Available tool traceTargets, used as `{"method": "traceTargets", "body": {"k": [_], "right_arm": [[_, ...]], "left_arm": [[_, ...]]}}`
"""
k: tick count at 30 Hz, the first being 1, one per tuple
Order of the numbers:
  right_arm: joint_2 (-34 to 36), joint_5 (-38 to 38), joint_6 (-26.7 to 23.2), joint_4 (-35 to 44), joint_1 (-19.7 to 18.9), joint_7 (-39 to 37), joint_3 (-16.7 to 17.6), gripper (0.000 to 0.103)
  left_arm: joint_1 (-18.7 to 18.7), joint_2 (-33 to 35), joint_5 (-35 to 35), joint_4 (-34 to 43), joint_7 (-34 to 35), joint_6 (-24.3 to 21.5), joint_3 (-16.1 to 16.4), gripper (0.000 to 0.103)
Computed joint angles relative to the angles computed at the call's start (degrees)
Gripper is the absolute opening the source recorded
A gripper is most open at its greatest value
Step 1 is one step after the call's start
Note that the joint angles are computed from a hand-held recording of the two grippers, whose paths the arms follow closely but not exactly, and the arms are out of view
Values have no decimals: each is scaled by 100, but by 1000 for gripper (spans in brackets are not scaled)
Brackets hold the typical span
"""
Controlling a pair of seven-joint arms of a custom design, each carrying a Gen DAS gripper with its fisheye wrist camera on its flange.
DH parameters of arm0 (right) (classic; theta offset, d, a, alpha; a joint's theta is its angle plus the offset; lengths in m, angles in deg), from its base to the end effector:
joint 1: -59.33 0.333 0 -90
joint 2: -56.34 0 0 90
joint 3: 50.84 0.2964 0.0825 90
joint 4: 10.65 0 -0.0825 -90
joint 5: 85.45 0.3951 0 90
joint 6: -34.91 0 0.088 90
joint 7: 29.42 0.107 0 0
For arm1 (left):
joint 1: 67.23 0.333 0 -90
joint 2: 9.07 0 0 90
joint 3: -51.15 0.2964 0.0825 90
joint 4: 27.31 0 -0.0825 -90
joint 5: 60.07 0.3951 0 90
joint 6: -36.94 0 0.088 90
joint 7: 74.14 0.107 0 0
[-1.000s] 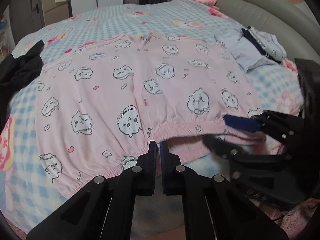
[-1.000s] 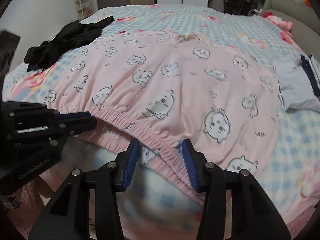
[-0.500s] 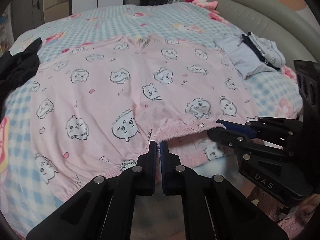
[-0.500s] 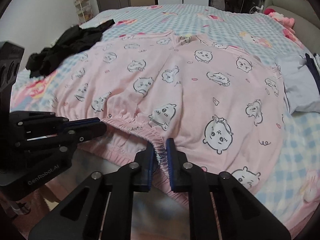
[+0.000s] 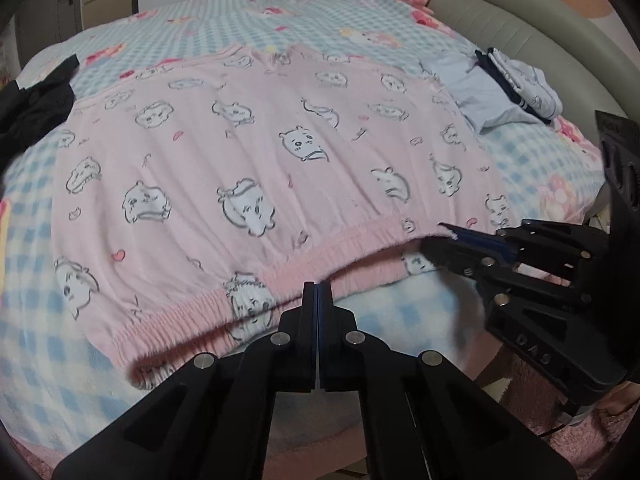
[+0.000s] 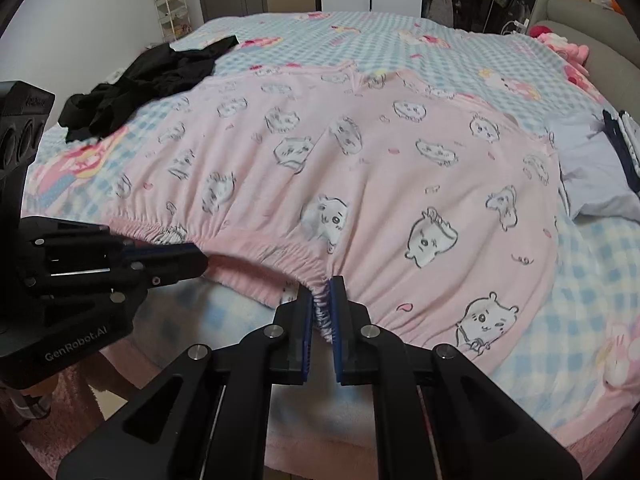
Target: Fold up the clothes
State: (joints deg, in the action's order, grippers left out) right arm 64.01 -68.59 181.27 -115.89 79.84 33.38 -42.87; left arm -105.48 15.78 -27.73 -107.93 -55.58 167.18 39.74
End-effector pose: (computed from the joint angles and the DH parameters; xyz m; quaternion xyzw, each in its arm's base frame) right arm 0.5745 0.3027 0.4973 -0.8754 0.3715 -0.1120 0.2884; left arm 0.5001 -0.5280 0.4887 -0.7220 0.6241 -0.2612 0.1447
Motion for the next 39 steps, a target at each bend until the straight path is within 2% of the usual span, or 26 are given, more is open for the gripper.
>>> {"method": "traceTargets", "body": {"k": [2, 4, 6, 9, 12, 13, 14, 15, 16, 17, 20, 21, 25, 29, 32, 34, 35, 37, 39], "right_arm": [[-34, 39, 19, -54, -16, -14, -6, 7], [-74, 16, 51, -101, -17, -36, -10, 7], [-143, 80, 131, -175, -25, -165, 1, 7], [-201, 247, 263, -265, -30, -269, 5, 8], [-148, 418, 227, -210, -49, -314, 2, 11], [-141, 448, 228, -206, -48, -299, 3, 12], [-135, 487, 228, -200, -53, -313, 5, 12], [-129, 528, 226, -194, -59, -333, 7, 12], [-129, 573, 222, -191, -64, -334, 9, 12], [-122, 634, 192, -173, -75, -340, 8, 12], [-115, 682, 154, -142, -86, -322, -1, 12], [-117, 670, 155, -138, -84, -307, -4, 12], [-97, 778, 106, -69, -109, -300, -4, 12], [-28, 906, 74, 56, -147, -222, -13, 12], [-29, 1030, 71, 66, -180, -211, -5, 12], [-6, 1191, 2, 93, -217, -282, 5, 12], [7, 1235, -27, 102, -225, -297, 7, 12], [68, 1263, -116, 170, -240, -324, 5, 12], [94, 1272, -133, 184, -242, -336, 11, 12]], "left_arm": [[33, -14, -111, -85, -73, 13, -20, 0], [137, -215, -219, -454, -251, 388, -41, 1], [227, -515, -189, -947, -603, 956, -23, 1], [234, -818, 219, -1315, -1129, 1254, 37, 2], [378, -943, 319, -1596, -1563, 1842, 0, 5], [418, -917, 285, -1582, -1543, 1910, -37, 6], [448, -889, 244, -1567, -1518, 1980, -63, 9], [472, -860, 195, -1551, -1488, 2050, -83, 19], [523, -789, 9, -1514, -1428, 2103, -129, 38], [562, -719, -179, -1478, -1366, 2153, -164, 43], [440, -552, -223, -1324, -1606, 2091, -47, 41], [377, -478, -174, -1154, -1492, 1848, -32, 41], [-147, 157, 272, 325, -747, -183, 54, 41], [-605, 635, 579, 1390, -594, -1579, 238, 41], [-820, 804, 778, 1780, -493, -2385, 370, 43], [-741, 752, 713, 1659, -415, -2432, 344, 45], [-630, 659, 600, 1459, -459, -2275, 303, 45], [-320, 487, 305, 1000, -346, -1645, 161, 53], [-172, 545, 158, 961, 8, -1454, 104, 53]]}}
